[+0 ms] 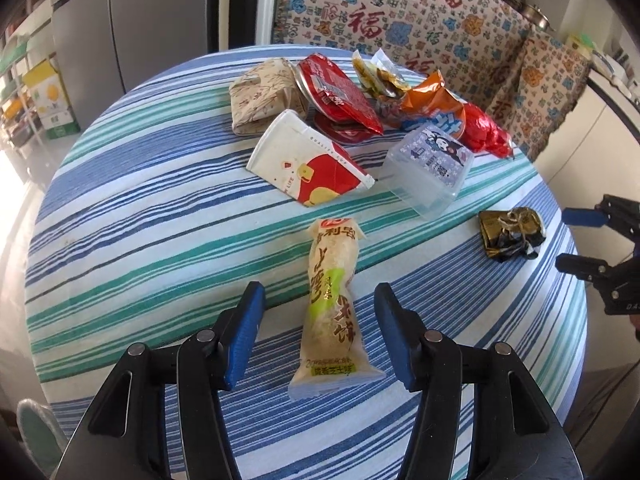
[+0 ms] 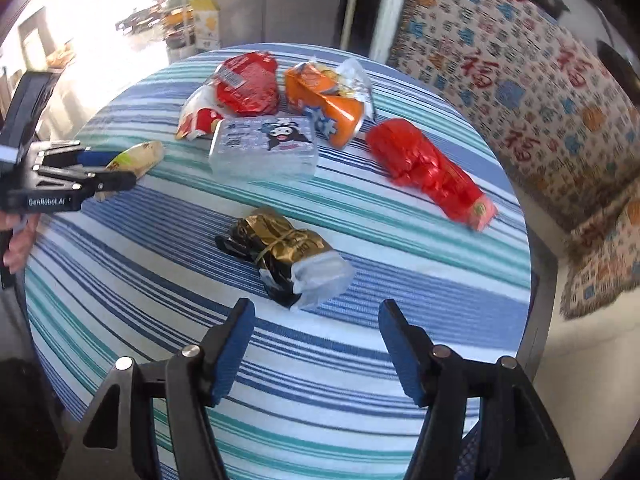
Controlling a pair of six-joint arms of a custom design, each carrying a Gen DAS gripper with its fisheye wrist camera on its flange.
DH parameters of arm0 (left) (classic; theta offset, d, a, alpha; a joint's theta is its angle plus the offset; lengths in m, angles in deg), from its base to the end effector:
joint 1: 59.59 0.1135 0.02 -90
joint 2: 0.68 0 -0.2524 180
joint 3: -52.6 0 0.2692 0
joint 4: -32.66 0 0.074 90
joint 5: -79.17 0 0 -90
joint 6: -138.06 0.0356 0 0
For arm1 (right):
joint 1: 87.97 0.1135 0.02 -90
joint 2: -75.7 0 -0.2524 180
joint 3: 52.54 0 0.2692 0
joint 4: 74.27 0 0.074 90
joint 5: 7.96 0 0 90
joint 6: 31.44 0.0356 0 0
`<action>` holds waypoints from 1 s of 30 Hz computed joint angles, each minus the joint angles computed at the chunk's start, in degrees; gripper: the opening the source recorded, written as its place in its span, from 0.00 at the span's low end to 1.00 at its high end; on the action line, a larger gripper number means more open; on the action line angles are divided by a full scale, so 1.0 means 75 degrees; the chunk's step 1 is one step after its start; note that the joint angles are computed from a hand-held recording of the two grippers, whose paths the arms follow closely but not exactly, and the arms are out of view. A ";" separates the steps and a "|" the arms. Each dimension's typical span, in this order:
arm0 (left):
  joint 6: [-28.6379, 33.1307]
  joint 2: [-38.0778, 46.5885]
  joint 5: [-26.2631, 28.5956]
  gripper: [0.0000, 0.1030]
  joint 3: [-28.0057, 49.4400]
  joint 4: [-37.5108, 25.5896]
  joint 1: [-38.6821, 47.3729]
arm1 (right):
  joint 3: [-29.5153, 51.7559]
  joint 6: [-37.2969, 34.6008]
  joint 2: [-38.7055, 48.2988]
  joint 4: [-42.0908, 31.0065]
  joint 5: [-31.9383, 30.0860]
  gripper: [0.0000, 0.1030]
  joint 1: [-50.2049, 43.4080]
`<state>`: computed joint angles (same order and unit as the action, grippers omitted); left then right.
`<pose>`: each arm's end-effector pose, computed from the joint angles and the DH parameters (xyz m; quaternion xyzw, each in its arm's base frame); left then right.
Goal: Collect trash
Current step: 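Grasp the yellow-green snack bar wrapper with the left gripper while the right grasps the gold-wrapped snack, then carry the snack wrapper and gold snack with both grippers over the blue wastebasket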
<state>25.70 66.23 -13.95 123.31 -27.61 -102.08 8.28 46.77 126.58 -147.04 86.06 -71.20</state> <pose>0.1858 -0.1675 0.2722 0.1595 0.9438 -0.1326 0.2574 0.1692 0.0484 0.2584 -0.2316 0.9434 -0.0239 0.2360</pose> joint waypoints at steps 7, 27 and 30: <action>0.0208 -0.0089 0.0318 0.57 -0.0047 -0.0001 0.0190 | 0.0550 -0.1153 0.1520 0.0573 -0.0187 0.64 -0.0061; -0.0231 -0.0555 0.0648 0.13 -0.0084 0.0164 -0.0312 | -0.0622 0.1756 -0.2183 -0.0991 -0.1029 0.44 -0.1808; -0.0506 -0.0324 0.0451 0.13 0.0187 0.0231 -0.1006 | -0.0741 0.0630 -0.2629 -0.1330 -0.2125 0.44 -0.4099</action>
